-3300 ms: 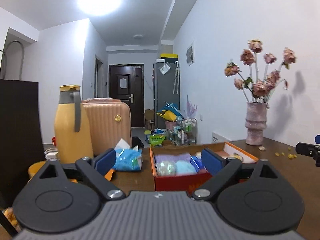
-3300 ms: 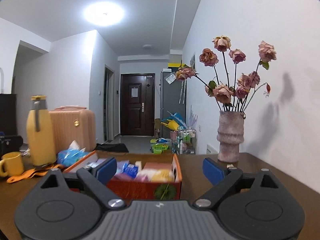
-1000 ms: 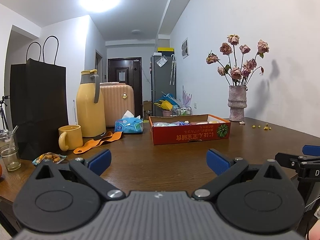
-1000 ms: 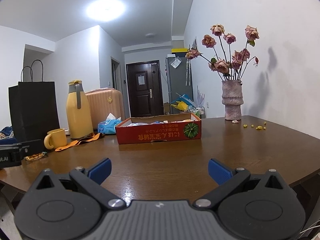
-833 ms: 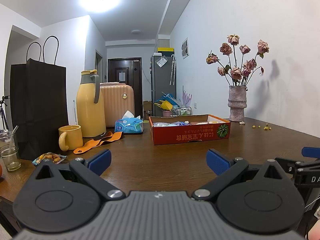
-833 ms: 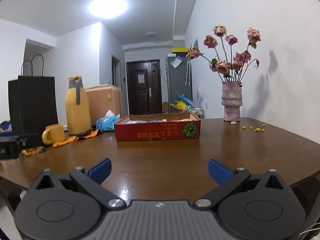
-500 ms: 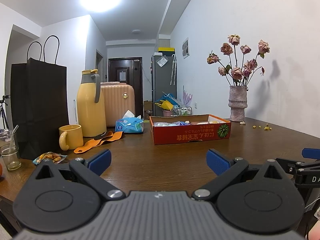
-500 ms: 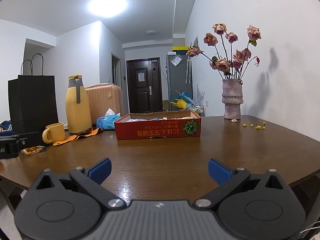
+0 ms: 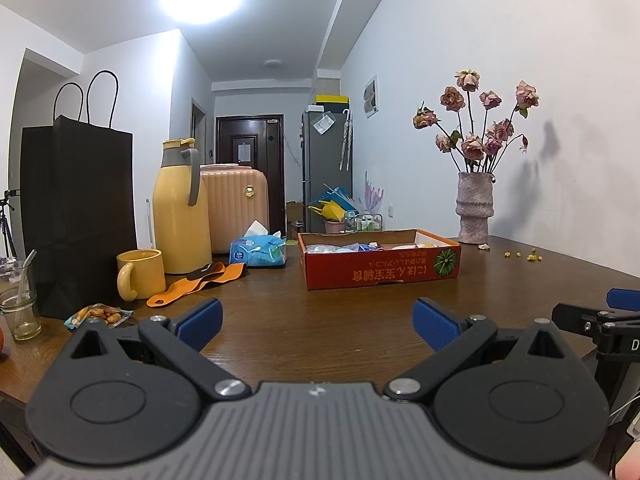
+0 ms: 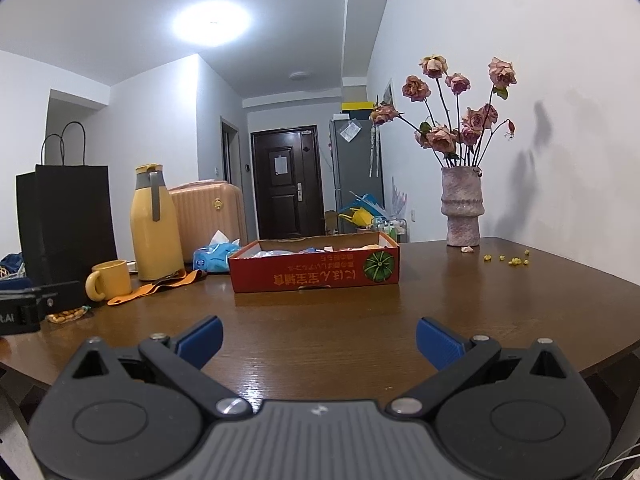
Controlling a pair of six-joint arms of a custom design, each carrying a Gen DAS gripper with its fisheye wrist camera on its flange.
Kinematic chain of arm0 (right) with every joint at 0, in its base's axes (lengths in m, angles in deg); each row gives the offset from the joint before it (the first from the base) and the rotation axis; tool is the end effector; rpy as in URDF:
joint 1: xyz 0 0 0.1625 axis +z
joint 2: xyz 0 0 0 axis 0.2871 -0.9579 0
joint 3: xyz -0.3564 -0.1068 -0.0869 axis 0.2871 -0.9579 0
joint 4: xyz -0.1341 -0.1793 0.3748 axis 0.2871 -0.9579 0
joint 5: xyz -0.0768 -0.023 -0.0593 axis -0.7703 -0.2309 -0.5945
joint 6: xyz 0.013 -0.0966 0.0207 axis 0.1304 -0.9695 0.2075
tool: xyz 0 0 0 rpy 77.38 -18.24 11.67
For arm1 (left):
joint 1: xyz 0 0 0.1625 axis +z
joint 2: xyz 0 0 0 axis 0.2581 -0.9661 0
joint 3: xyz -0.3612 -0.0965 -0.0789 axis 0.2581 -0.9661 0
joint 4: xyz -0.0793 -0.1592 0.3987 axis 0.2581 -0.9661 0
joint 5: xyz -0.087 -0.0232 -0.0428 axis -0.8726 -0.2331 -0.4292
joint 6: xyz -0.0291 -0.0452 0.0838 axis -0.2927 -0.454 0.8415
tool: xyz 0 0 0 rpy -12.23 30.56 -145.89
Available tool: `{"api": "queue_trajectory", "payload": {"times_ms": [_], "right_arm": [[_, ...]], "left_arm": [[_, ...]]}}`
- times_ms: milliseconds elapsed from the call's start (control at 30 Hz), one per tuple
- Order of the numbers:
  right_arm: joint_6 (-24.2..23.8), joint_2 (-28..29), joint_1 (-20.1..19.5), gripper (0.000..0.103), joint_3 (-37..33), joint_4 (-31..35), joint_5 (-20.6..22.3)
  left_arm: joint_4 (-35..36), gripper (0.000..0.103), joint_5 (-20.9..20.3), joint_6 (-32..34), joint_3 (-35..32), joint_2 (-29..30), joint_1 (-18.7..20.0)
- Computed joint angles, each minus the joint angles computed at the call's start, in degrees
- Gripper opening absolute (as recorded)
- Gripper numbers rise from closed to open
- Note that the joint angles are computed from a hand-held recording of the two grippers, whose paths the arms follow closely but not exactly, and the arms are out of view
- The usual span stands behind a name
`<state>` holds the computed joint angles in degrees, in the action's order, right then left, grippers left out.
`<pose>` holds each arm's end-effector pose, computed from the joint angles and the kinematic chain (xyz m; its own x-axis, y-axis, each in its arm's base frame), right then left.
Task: Organize soft objects
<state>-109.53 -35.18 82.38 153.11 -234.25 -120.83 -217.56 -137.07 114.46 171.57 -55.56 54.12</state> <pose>0.2170 -0.6874 0.0525 -0.7616 -0.0181 0.6479 -0.6367 0.2075 -0.7427 -0.0901 -0.7117 0.2202 -0.6815 0.1482 -0.7166 0.7315 0.1678 -0.6609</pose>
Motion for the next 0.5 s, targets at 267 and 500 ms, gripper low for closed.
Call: {"api": "queue_trajectory", "payload": {"times_ms": [267, 500], "right_arm": [[-0.39, 0.28, 0.05, 0.103, -0.37, 0.77, -0.55], [-0.21, 0.4, 0.04, 0.103, -0.64, 0.52, -0.47]], "left_arm": [[0.04, 0.103, -0.18, 0.18, 0.13, 0.02, 0.01], [-1.4, 0.103, 0.55, 0.21, -0.04, 0.63, -0.01]]}}
